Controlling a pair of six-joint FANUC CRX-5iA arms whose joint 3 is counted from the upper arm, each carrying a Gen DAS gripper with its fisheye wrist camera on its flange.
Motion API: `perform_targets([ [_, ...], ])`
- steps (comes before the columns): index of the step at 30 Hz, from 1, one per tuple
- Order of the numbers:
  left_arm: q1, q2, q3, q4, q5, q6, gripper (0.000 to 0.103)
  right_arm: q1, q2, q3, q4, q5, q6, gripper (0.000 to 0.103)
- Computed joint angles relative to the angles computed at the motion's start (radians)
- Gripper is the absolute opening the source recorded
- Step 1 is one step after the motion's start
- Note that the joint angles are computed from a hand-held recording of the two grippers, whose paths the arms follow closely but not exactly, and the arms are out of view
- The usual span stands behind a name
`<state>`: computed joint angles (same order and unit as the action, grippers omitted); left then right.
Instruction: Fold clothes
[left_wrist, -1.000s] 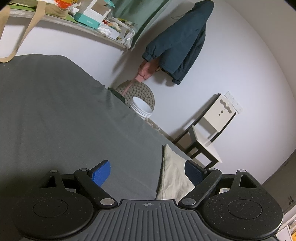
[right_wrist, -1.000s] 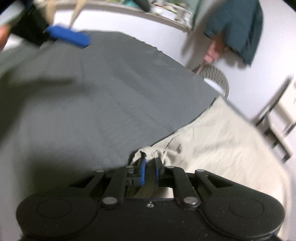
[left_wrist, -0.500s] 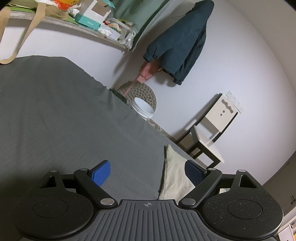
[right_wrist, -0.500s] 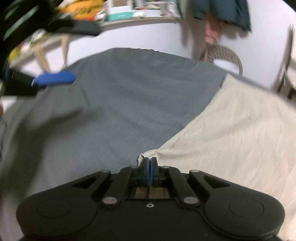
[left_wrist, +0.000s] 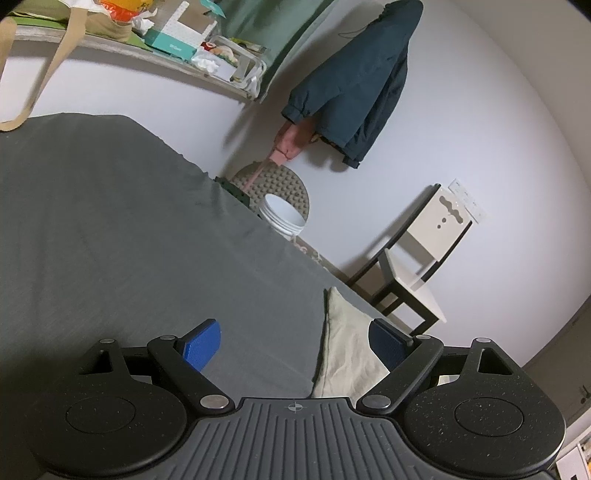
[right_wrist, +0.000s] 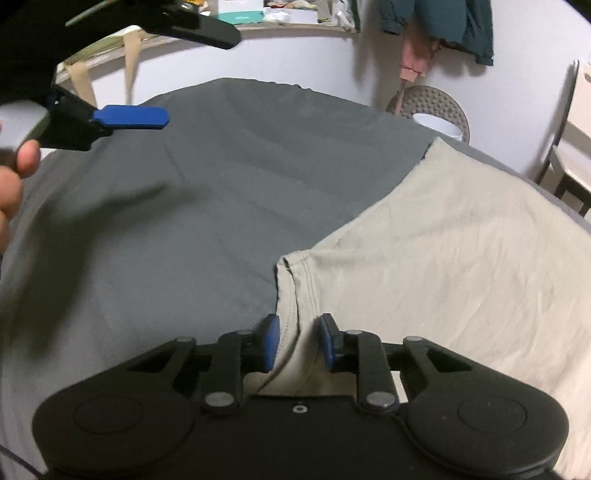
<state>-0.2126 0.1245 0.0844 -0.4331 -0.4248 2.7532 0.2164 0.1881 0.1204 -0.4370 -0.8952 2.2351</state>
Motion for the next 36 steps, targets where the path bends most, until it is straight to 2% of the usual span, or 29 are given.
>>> perform_targets([
  [1,-0.001,0.0,0.002,-0.004,-0.004,0.008,0.087,-0.008,0.0,0.0,-0.02,0.002,0.002,0.011],
  [8,-0.002,0.005,0.005,-0.006,-0.002,0.012,0.087,-0.062,0.037,0.055,-0.13,-0.065,-0.004,0.006],
  [9,-0.002,0.004,0.005,-0.008,-0.002,0.014,0.087,-0.073,0.042,0.064,-0.155,-0.075,0.005,0.002],
  [12,0.0,0.005,0.005,-0.002,-0.002,0.008,0.087,-0.1,0.049,0.085,-0.217,-0.111,0.024,0.002],
  [15,0.002,0.007,0.002,0.014,0.0,-0.008,0.088,-0.088,0.047,0.072,-0.189,-0.09,0.016,0.002],
  [16,0.002,0.008,0.003,0.016,0.0,-0.012,0.088,-0.082,0.046,0.066,-0.177,-0.081,0.015,0.003],
  [18,0.002,0.01,0.005,0.024,-0.003,-0.023,0.087,-0.063,0.032,0.049,-0.146,-0.059,0.026,0.017],
  [19,0.001,0.011,0.005,0.026,-0.004,-0.024,0.088,-0.054,0.018,0.033,-0.135,-0.039,0.043,0.029],
  [23,-0.001,0.015,0.006,0.03,-0.006,-0.024,0.087,-0.016,-0.048,-0.043,-0.102,0.073,0.149,0.028],
  [25,0.0,0.018,0.007,0.045,-0.004,-0.044,0.087,-0.004,-0.049,-0.041,-0.097,0.092,0.183,0.028],
  [29,-0.001,0.02,0.008,0.057,-0.003,-0.062,0.087,-0.003,0.007,0.031,-0.089,0.066,0.139,0.028],
  [33,-0.003,0.02,0.01,0.047,-0.012,-0.047,0.087,-0.017,0.069,0.105,-0.086,0.001,0.039,0.028],
  [36,-0.006,0.024,0.015,0.049,-0.013,-0.054,0.088,-0.034,0.105,0.141,-0.12,-0.06,0.007,0.024],
])
